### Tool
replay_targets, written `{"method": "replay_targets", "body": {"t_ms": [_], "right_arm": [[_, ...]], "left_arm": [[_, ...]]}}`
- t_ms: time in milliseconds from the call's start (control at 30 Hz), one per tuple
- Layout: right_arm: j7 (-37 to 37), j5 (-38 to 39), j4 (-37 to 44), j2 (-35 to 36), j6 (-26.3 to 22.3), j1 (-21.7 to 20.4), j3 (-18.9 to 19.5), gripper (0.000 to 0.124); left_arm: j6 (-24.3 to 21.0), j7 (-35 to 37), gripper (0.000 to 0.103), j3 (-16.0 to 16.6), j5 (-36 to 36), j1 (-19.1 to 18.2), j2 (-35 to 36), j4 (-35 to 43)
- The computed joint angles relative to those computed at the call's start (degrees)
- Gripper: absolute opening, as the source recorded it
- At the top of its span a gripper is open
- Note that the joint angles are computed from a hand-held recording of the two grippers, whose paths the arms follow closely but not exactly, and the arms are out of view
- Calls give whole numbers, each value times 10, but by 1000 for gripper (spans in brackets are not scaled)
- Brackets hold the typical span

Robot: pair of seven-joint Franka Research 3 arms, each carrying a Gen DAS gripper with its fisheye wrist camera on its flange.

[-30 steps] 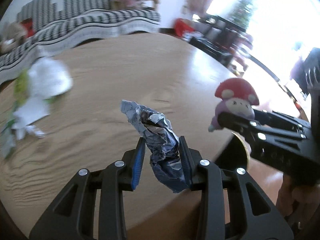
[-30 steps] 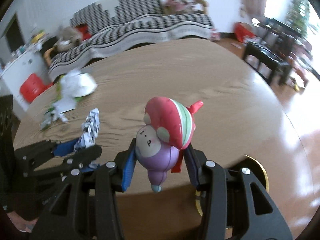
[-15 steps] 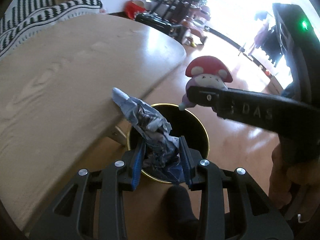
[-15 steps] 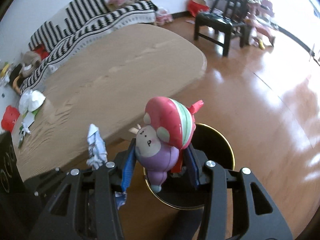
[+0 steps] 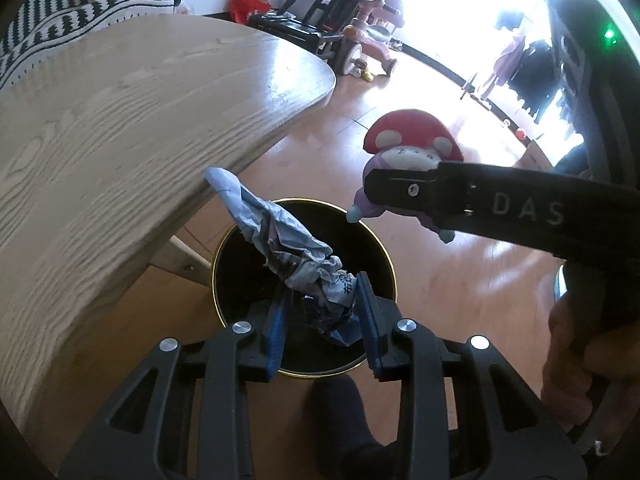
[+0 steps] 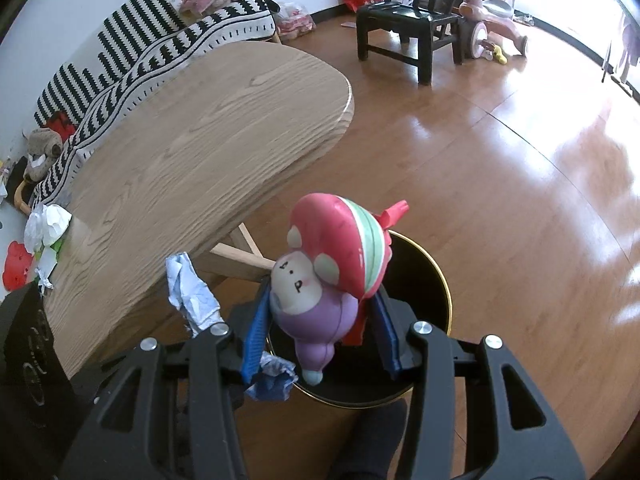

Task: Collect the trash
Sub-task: 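Carry both items over the bin and open both tools to release them, then swing both tools back over the table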

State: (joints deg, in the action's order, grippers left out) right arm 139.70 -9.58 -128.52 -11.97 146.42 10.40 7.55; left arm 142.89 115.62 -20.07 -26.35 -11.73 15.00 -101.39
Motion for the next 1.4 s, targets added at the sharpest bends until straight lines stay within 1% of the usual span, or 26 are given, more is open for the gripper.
{"method": "replay_targets", "body": {"t_ms": [267, 333, 367, 400, 433, 733, 833, 900, 1000, 1067, 1200, 1267, 1400], "right_arm": [[16, -9, 2, 2, -1, -1, 3, 49], [24, -10, 0, 0, -1, -1, 3, 54], [27, -9, 0, -1, -2, -2, 3, 66], [30, -9, -2, -2, 1, -2, 2, 72], [37, -14, -4, -5, 1, -4, 4, 72], [52, -28, -1, -6, 2, -6, 9, 72], [55, -36, 15, 0, 0, -4, 11, 74], [62, -51, 30, 4, -2, -3, 16, 78], [72, -78, 70, 26, -4, 5, 23, 85], [70, -88, 104, 49, -7, 16, 23, 85], [34, -86, 214, 131, -20, 59, 17, 85], [17, -85, 271, 173, -29, 83, 13, 85], [-40, -68, 440, 294, -62, 133, 13, 85]], "left_arm": [[-10, 2, 32, -4, -5, 2, 9, 10], [-12, 1, 46, -4, -5, 1, 15, 17], [-11, 0, 64, -4, -6, 1, 17, 19], [-4, 3, 73, -6, -10, 2, 15, 15], [3, 7, 74, -7, -14, 3, 14, 12], [-1, -3, 81, -4, -1, 3, 14, 16], [-3, -1, 85, -3, -9, 10, 2, 14], [-2, 10, 91, 0, -26, 19, -13, 8], [14, 22, 92, 13, -35, 27, -40, -9], [28, 22, 94, 29, -34, 34, -59, -21], [56, 9, 94, 63, -20, 52, -88, -46], [60, -3, 94, 79, -18, 66, -98, -53], [75, -36, 94, 113, 3, 97, -119, -72]]}}
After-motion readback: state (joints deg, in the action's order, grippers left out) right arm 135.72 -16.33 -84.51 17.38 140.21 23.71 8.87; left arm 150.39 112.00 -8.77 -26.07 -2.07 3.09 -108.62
